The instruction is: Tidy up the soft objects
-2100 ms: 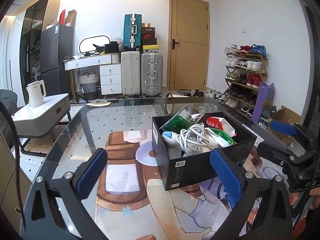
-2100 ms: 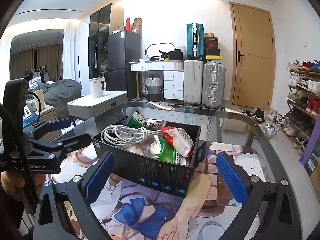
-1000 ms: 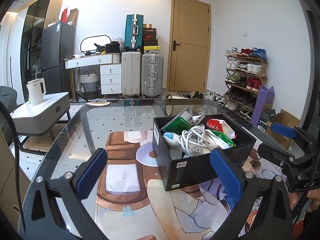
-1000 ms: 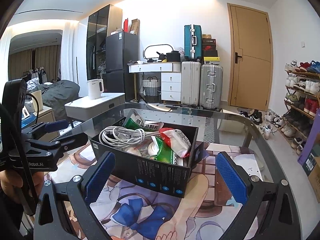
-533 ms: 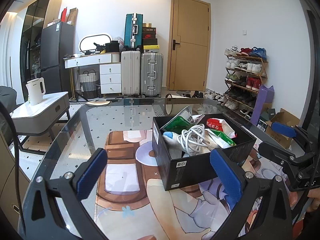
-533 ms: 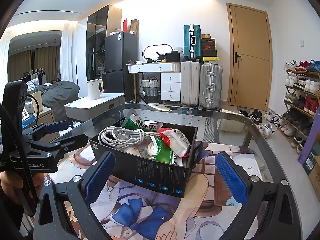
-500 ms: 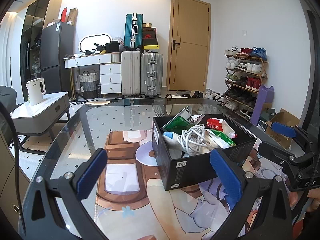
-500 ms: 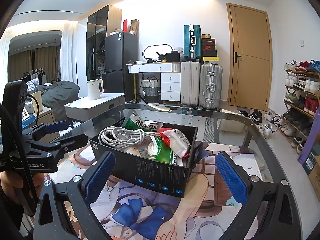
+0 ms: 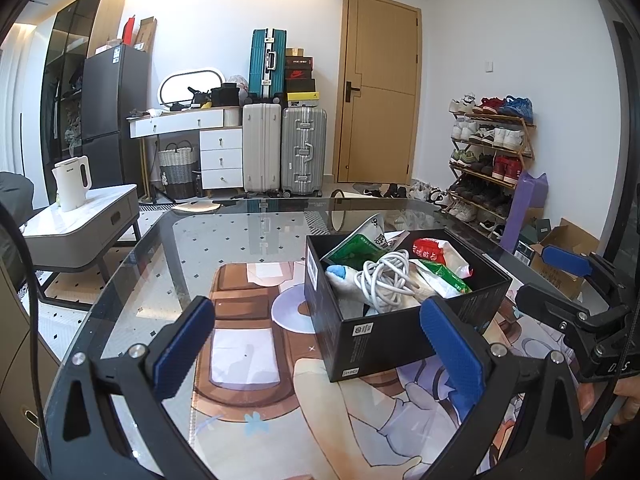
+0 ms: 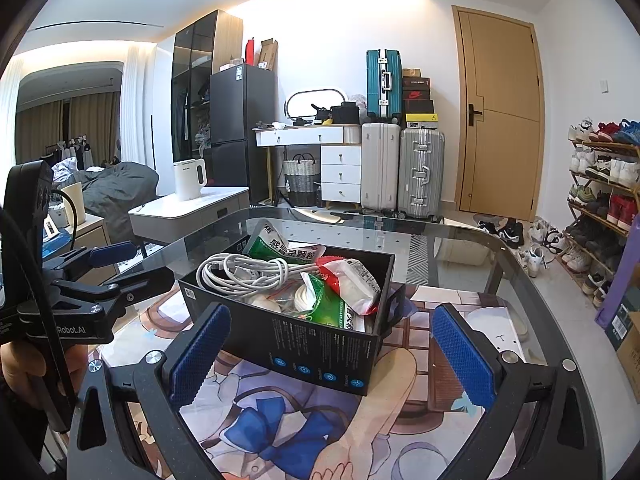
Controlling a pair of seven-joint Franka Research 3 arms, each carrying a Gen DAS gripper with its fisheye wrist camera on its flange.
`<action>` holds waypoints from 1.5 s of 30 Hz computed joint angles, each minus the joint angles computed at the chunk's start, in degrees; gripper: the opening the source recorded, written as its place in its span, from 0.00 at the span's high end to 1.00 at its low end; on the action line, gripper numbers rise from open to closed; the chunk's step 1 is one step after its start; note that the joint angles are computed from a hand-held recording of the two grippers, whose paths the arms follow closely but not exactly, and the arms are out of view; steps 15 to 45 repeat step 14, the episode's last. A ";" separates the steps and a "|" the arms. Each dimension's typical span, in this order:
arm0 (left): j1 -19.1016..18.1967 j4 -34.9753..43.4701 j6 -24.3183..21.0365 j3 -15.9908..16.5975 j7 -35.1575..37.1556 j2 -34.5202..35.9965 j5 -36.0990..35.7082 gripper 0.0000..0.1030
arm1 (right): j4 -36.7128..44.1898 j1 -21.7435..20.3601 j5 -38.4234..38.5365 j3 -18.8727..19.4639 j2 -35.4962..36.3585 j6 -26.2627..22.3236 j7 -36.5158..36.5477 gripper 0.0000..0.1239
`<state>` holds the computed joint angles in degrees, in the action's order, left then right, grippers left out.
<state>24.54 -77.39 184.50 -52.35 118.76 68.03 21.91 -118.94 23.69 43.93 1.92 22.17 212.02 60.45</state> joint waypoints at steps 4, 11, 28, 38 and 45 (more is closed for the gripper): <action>-0.08 0.02 0.00 0.12 -0.13 -0.06 -0.03 0.00 | -0.01 -0.02 -0.05 0.01 0.00 -0.03 0.05 0.17; 0.05 0.04 -0.05 -0.06 0.01 0.09 0.02 0.00 | -0.01 0.01 -0.06 -0.02 0.01 -0.02 0.07 0.17; 0.03 -0.10 0.18 -0.03 -0.02 -0.01 0.06 0.00 | -0.03 0.04 -0.02 -0.03 0.00 0.01 0.06 0.17; 0.03 -0.10 0.18 -0.03 -0.02 -0.01 0.06 0.00 | -0.03 0.04 -0.02 -0.03 0.00 0.01 0.06 0.17; 0.03 -0.10 0.18 -0.03 -0.02 -0.01 0.06 0.00 | -0.03 0.04 -0.02 -0.03 0.00 0.01 0.06 0.17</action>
